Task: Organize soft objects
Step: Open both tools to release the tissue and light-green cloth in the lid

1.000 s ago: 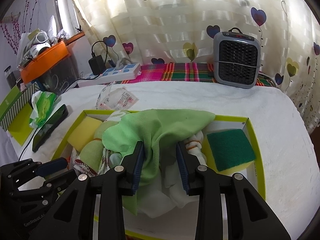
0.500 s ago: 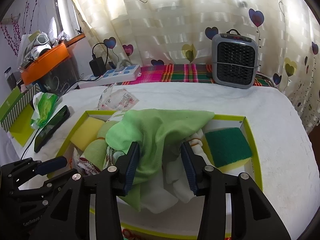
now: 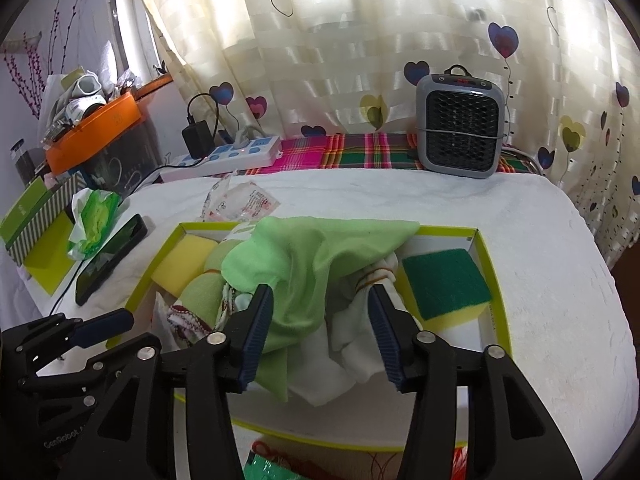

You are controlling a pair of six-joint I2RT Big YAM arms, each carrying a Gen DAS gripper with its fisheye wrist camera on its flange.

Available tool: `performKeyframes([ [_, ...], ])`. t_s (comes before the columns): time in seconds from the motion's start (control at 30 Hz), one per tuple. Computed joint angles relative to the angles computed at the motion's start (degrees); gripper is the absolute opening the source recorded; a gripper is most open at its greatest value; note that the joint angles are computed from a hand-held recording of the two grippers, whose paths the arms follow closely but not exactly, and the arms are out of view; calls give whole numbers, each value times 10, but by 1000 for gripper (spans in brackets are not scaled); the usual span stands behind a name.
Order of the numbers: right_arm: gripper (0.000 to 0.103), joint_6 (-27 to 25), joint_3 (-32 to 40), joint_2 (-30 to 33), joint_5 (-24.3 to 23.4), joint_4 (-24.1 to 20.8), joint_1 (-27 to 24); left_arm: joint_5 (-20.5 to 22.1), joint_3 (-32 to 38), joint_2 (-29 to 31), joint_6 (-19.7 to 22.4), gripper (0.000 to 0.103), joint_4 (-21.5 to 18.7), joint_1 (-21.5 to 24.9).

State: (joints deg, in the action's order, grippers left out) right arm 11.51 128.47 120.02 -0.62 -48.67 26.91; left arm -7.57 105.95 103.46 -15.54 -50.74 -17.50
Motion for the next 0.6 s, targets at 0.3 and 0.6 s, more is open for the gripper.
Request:
performKeyframes([
  [0.3,55,4,-51,-33,2,22,2,-6,-19,-19,-5,41,3,-7],
  [0.6,55,5,-119,-79,11,48,4,-16,-44,-42,-10,41,10,-18],
])
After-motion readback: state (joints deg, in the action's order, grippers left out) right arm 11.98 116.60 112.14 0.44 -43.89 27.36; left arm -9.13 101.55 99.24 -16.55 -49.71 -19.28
